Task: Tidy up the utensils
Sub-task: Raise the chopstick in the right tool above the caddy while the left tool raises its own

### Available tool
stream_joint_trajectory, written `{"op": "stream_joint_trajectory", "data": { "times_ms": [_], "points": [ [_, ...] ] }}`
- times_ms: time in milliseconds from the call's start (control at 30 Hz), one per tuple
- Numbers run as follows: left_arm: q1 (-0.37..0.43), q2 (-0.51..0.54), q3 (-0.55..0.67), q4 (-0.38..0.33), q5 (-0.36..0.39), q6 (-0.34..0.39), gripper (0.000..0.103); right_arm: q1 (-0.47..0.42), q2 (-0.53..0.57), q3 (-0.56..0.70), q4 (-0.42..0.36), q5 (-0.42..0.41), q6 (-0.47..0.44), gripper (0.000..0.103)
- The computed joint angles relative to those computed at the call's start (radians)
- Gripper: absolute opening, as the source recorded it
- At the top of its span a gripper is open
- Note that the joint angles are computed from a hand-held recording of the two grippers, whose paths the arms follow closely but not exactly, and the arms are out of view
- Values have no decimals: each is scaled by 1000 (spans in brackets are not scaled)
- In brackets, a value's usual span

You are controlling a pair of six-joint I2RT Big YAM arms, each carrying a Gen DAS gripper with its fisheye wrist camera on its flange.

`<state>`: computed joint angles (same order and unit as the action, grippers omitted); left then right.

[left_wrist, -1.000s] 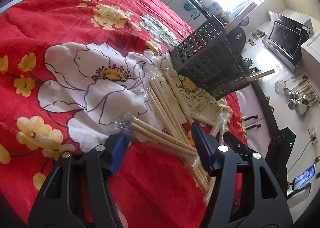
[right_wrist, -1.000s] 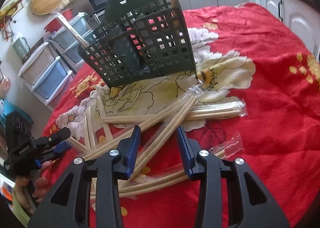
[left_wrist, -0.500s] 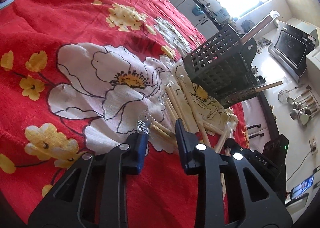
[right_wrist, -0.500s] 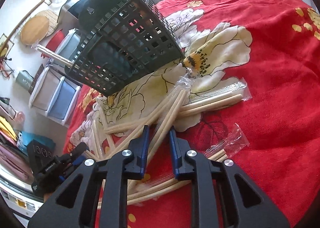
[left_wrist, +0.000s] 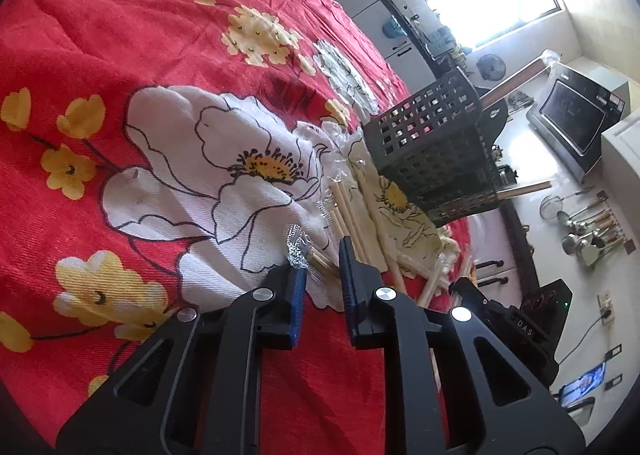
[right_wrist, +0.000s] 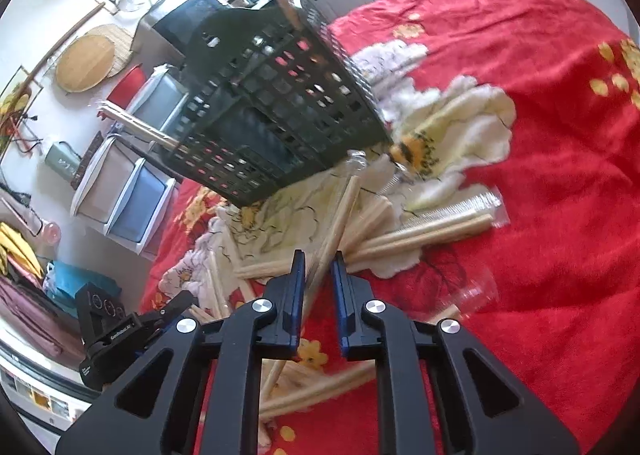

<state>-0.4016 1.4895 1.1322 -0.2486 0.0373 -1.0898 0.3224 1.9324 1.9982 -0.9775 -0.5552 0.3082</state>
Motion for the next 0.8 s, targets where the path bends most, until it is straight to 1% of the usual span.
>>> {"op": "stream_joint_trajectory", "data": {
  "times_ms": [167, 300, 400, 600, 800],
  "points": [
    [7, -27, -8, 1, -21, 12, 9, 11, -3, 31, 8, -6, -23, 11],
    [16, -54, -16, -4, -64, 20, 9, 20, -8, 41, 20, 3, -44, 10],
    [25, -76, -23, -3, -78, 25, 8, 23, -14, 45, 29, 2, -57, 9],
    [16, -113, -11, -16, -112, 69, 7, 28, -42, 35, 71, 12, -86, 8],
    [-11, -129, 26, -36, -180, 132, 5, 32, -86, 6, 133, 35, -127, 6]
  ]
}}
